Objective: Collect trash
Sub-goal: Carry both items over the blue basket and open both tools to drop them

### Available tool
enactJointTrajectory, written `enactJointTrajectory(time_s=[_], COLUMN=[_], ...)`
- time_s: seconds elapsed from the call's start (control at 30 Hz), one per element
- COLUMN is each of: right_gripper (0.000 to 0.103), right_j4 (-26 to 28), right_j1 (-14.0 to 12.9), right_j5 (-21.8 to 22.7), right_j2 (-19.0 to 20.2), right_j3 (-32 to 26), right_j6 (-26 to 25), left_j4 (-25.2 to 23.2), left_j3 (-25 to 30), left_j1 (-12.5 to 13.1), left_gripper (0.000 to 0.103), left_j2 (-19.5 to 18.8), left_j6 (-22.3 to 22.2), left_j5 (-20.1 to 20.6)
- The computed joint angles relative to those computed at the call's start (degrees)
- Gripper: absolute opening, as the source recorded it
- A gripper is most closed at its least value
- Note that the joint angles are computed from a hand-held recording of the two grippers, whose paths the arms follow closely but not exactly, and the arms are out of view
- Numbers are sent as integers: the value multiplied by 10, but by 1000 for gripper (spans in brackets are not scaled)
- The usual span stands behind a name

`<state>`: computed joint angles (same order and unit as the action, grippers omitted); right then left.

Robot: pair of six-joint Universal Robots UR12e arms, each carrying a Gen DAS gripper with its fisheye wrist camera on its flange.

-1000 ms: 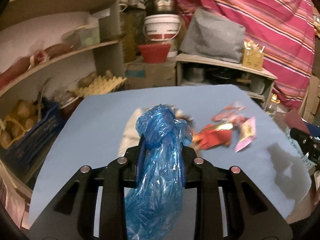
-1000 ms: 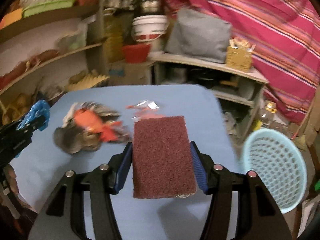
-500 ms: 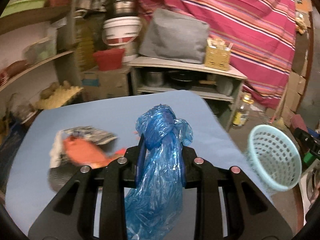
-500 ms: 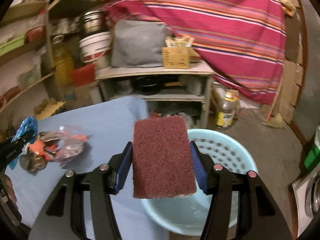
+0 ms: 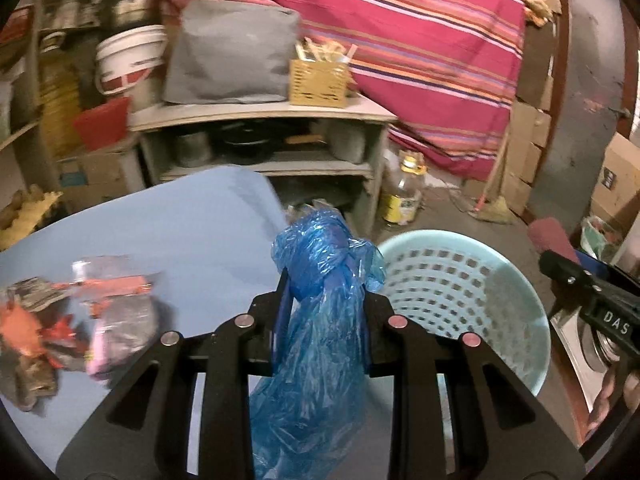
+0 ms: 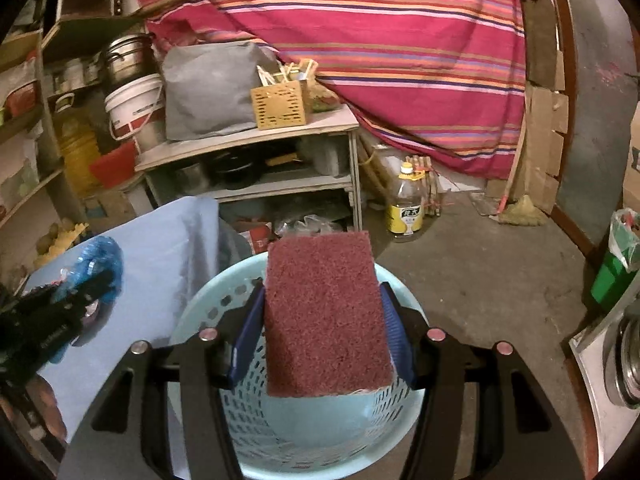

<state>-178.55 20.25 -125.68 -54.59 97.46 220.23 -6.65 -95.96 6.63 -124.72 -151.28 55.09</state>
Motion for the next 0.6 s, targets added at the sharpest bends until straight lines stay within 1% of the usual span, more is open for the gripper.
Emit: enactJointTrajectory(time_s=[0.1, 0.17, 0.23, 0.37, 0.43, 0.47, 0.5, 0.53, 0.57, 0.6], right_gripper=[56, 56, 56, 56, 56, 56, 56, 56, 56, 56], right_j4=[10, 7, 4, -2, -1, 1, 4, 6, 8, 11], right_j1=[-5, -7, -10, -14, -15, -15, -15, -14, -14, -14], right_j5=[-1, 4, 5, 11, 15, 16, 18, 19, 19, 20], right_j2=[0, 0, -2, -3, -2, -1, 1, 2, 2, 4], right_j3=[3, 7, 12, 17, 16, 15, 12, 10, 9, 6], right_j6=[9, 16, 26, 43, 42, 41, 39, 37, 36, 36], left_j4=[-12, -15, -32, -86, -101, -104, -97, -87, -78, -67], left_j3=[1, 3, 9, 28, 36, 40, 40, 38, 36, 34], left_j1=[-12, -20, -28, -42, -46, -46, -45, -43, -41, -38], left_gripper=[28, 28, 29, 30, 39, 50, 60, 66, 75, 78], left_j2=[-1, -3, -5, -9, -12, -13, -13, -12, -11, -10], left_j6=[4, 5, 10, 22, 25, 25, 20, 14, 8, 0], left_j5=[-5, -7, -8, -4, 5, 7, 7, 5, 2, -2])
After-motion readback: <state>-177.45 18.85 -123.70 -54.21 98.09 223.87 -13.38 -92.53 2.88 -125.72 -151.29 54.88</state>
